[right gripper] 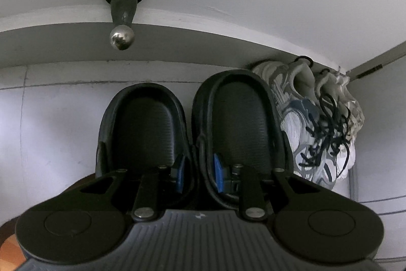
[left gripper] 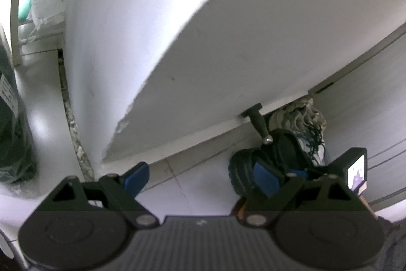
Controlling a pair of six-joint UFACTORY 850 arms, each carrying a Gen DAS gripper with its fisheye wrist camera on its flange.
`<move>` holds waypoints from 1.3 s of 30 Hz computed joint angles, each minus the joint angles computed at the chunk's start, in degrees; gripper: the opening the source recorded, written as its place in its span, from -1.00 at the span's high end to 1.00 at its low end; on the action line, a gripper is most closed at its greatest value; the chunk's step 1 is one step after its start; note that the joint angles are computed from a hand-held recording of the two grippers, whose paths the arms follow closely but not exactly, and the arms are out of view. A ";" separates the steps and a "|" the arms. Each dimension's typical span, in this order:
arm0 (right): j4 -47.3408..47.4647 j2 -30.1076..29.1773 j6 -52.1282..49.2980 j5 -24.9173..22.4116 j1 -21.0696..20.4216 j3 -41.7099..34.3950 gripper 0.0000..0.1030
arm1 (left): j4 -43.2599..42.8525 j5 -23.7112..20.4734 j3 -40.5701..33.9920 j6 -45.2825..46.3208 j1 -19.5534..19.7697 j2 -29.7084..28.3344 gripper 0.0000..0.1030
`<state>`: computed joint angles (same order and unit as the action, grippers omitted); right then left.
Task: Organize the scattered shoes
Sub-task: 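Carry the black clogs with the right tool beside the grey running shoes, then lower the black clogs to the floor and open the right tool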
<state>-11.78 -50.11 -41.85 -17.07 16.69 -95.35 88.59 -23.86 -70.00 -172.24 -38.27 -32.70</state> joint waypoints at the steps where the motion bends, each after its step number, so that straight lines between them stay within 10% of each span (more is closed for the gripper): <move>1: 0.32 -0.17 -0.86 0.02 0.16 -0.27 0.48 | 0.07 0.07 0.05 -0.19 0.01 0.01 -0.78; 15: 3.08 -8.02 -2.13 -11.87 2.21 -14.04 0.36 | 1.60 1.58 0.18 -1.71 0.23 -0.11 -0.78; 39: 27.97 3.45 -16.89 -9.50 -5.09 -2.40 -0.53 | 4.59 3.39 2.25 -3.64 0.90 1.39 -0.79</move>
